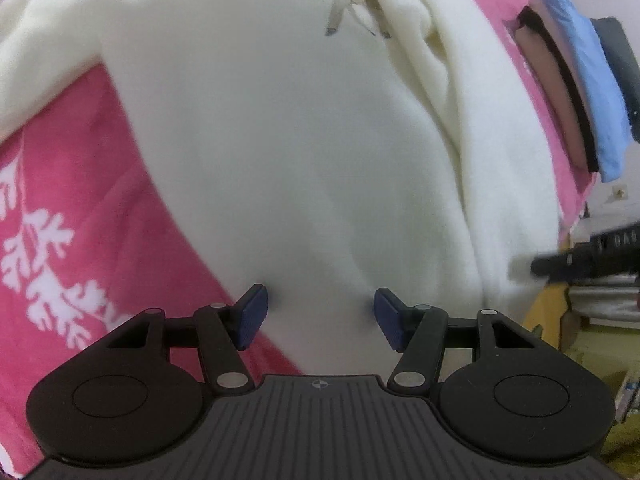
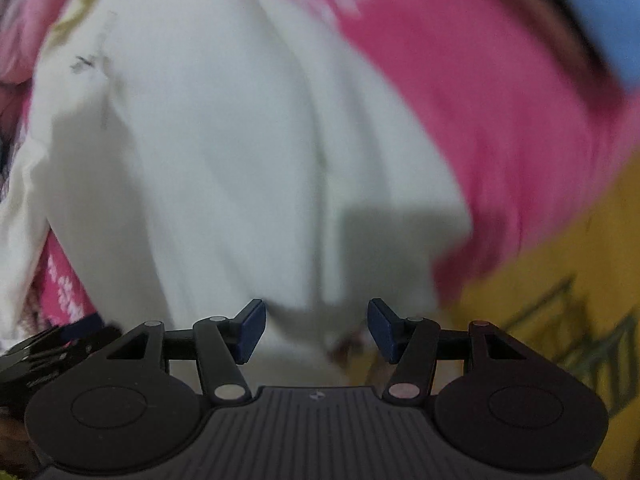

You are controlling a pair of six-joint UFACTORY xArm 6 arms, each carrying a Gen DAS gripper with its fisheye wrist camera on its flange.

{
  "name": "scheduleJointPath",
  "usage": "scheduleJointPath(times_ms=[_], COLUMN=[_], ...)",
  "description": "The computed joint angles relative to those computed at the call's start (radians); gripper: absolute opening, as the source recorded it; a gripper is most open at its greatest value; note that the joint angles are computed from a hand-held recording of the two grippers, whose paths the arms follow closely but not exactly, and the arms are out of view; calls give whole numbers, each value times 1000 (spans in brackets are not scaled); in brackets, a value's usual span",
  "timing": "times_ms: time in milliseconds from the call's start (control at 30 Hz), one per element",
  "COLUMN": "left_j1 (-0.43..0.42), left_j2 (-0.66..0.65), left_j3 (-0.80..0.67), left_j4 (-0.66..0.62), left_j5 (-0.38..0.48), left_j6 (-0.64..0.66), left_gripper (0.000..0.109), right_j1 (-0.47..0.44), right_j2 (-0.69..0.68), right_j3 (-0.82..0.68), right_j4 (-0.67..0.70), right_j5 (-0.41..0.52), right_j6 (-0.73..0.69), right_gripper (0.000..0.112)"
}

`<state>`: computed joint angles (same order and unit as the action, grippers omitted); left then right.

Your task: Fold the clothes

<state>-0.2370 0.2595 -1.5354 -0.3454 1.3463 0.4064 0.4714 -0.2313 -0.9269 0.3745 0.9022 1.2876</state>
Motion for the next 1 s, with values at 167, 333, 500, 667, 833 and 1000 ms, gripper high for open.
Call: scheduleJointPath(times_ms=[167, 333, 500, 667, 833, 1000], left_j1=[-26, -37, -45, -52, -54, -55], left_j2=[-2, -17, -30, -47, -67, -68], left_j3=[10, 35, 62, 88, 116, 113], left_j4=[20, 54, 79, 108, 126, 149], left_j5=[-24, -58, -95, -129, -162, -168], left_j6=[-47, -65, -105, -157, -185, -214], left_gripper=[59, 59, 59, 59, 59, 59], right_j1=[30, 61, 38, -158, -437, -596], right_j2=[-39, -52, -149, -190, -31, 195], right_j3=[186, 229, 247, 164, -89, -437], right_j4=[365, 559, 608, 385, 229, -11], right_j5=[-212, -306, -386, -430, -433, -438], right_j6=[-179, -369, -475, -528, -687, -685], right_gripper=[59, 16, 12, 12, 11, 11])
